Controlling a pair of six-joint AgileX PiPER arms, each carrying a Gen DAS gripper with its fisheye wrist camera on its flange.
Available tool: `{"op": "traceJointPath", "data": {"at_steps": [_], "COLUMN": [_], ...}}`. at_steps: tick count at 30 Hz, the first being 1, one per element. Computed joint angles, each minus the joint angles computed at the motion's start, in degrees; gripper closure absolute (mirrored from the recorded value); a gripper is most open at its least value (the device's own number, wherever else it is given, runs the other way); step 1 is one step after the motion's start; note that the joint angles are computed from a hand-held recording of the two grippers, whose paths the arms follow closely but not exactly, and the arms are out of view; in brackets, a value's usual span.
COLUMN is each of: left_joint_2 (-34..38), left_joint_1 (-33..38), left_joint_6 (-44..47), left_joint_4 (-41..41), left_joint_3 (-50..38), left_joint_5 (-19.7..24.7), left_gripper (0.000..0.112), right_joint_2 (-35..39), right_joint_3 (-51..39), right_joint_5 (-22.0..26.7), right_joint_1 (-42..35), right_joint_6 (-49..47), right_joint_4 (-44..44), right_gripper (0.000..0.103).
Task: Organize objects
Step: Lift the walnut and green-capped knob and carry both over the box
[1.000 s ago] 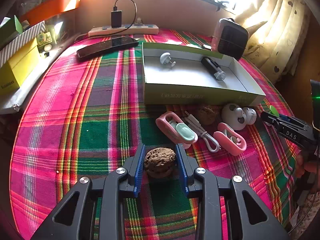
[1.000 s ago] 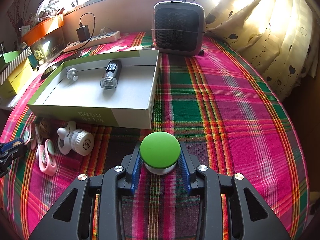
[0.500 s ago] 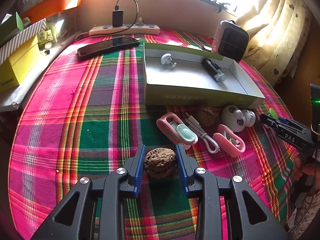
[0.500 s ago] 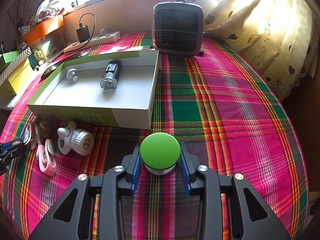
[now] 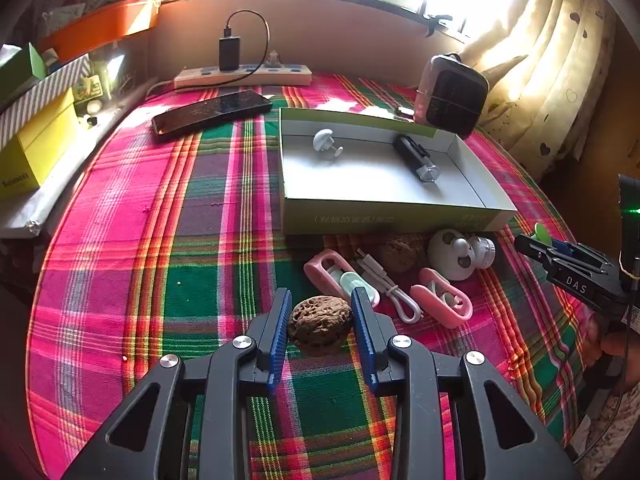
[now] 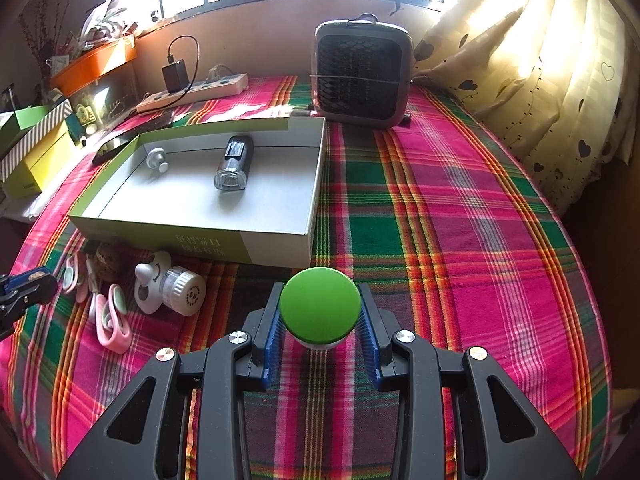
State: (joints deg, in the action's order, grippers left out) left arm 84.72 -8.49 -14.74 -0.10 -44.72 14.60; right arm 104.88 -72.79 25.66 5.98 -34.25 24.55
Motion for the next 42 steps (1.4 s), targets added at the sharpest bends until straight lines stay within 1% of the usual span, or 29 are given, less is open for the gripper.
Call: {"op": "traceJointPath", "data": {"at_steps": [13,17,19,21,32,35,40,42], "left_joint_2": [0.9,2.0,2.6,3.3,8.3,10.2,13.0,14.2], "left_joint_1": [-0.2,0.0,-0.1,0.4,1.3,1.9,2.1,2.5], "left_joint_6": [3.5,6.2,6.0,9.0,11.1,13.4,12.8,14.2], "left_joint_4": [-1.4,-3.6,-3.3,-6.5,-7.8,-9.9,-8.6,-10.2], "left_joint_3": [-4.5,-6.3,-7.3,-8.1,-14.8,-17.0,-20.0,-21.4], "left_joint_5": [1.4,1.7,2.0,2.0,3.6,4.4,5.1,5.6], "left_gripper": [0.084,0.084,0.084,0.084,0.084,0.084,0.084,0.084], "right_joint_2": [-0.8,-0.2,0.3,0.8,5.8,7.5,11.2,12.9], "right_joint_3": [-2.3,-3.9,-4.9,-5.9,-14.6,-17.2,-23.2,-26.0], "right_joint_5": [2.2,3.1,3.4,3.6,6.6,7.4,9.7,11.0], "right_joint_1": [0.0,0.1,0.4,0.8,3.0,3.6,4.7,4.9], "right_joint_6": [-1.5,-1.3,-0.6,-0.1,2.3,3.2,5.5,6.2], "right_joint_4": [1.9,2.0,1.2,0.4,-1.9,-2.8,-5.4,-5.7], "right_gripper": [0.068,0.068,0.068,0.068,0.068,0.068,0.068,0.068]}}
